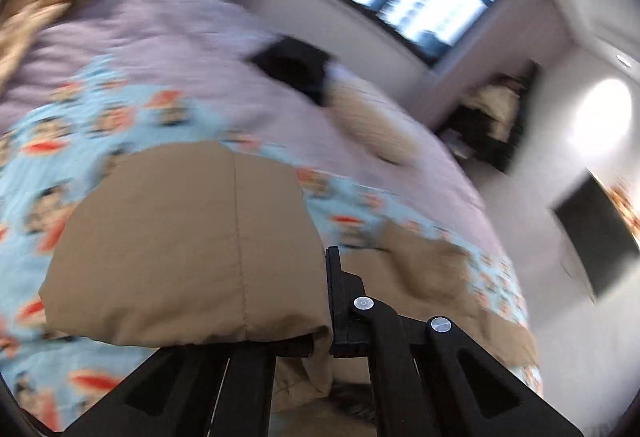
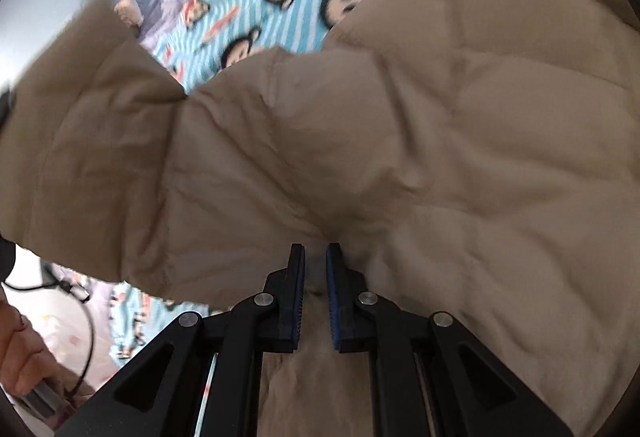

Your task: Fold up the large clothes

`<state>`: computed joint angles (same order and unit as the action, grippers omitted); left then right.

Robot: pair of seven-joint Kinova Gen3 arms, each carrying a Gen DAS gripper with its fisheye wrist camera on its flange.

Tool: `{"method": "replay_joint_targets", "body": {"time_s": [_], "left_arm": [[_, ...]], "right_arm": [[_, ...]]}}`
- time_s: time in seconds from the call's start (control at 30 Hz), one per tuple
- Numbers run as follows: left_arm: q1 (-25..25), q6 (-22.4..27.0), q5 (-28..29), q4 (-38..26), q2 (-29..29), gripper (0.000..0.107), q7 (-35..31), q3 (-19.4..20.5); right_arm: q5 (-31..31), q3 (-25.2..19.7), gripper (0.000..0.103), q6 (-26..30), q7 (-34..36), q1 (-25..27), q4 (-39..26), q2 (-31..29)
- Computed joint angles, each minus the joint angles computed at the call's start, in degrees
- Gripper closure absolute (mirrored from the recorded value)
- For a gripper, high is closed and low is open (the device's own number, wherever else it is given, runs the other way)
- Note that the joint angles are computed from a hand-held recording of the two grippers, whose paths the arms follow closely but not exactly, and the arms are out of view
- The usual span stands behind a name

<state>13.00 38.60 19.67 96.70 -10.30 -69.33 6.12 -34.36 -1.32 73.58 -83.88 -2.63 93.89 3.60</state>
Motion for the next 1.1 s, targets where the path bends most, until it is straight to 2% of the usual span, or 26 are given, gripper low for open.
{"method": "replay_joint_targets", "body": {"time_s": [0.1, 0.23, 0.37, 0.5, 0.53, 0.57, 0.63, 0.73, 0.8, 0.87, 0.97, 1.1], "left_arm": [[6.56, -1.26, 0.2, -6.56, 7.53, 0.103, -1.56, 1.57], [17.03, 2.05, -7.22, -16.6, 17.75, 0.103, 4.1, 1.79], [27.65, 10.87, -16.54, -26.25, 27.42, 0.102, 7.45, 0.31], [35.24, 20.1, -25.86, -30.57, 32.5, 0.102, 13.83, -1.01], [35.63, 21.41, -28.11, -30.34, 32.85, 0.092, 15.61, -0.18], [34.95, 21.78, -29.42, -29.78, 32.63, 0.061, 16.9, 1.53], [34.15, 21.03, -31.1, -28.24, 31.07, 0.019, 19.08, 3.64], [36.34, 22.77, -35.38, -28.1, 29.31, 0.019, 21.03, 3.54], [36.02, 23.67, -37.12, -26.52, 26.26, 0.019, 23.33, 4.11], [35.75, 23.07, -38.84, -22.97, 21.71, 0.019, 27.37, 3.28], [34.38, 25.52, -41.62, -18.98, 17.65, 0.019, 33.51, 2.36], [26.5, 27.23, -36.01, -13.09, 15.56, 0.019, 38.05, 2.29]], "right_arm": [[-0.68, 3.41, 0.091, 3.21, 3.33, 4.55, -0.01, -3.93], [3.82, 10.23, 0.091, 7.47, 6.82, 11.32, -1.41, -7.91], [7.06, 15.28, 0.092, 10.89, 10.08, 17.51, -2.94, -8.24], [8.57, 17.31, 0.091, 13.23, 12.41, 22.12, -3.43, -7.2], [8.44, 17.25, 0.091, 13.81, 12.33, 22.8, -3.78, -7.17], [8.13, 17.33, 0.091, 14.19, 12.75, 23.47, -3.91, -6.97], [7.56, 16.77, 0.09, 15.03, 12.75, 24.0, -4.55, -6.22], [8.44, 15.95, 0.09, 16.01, 14.02, 24.3, -4.92, -6.96], [9.1, 14.45, 0.073, 16.25, 14.14, 23.09, -5.95, -7.52], [9.24, 12.83, 0.008, 15.23, 14.94, 21.14, -6.76, -8.53], [9.76, 10.86, 0.006, 12.57, 17.28, 17.4, -6.6, -11.9], [18.4, 1.65, 0.006, 5.77, 14.54, 9.93, -5.09, -13.97]]}}
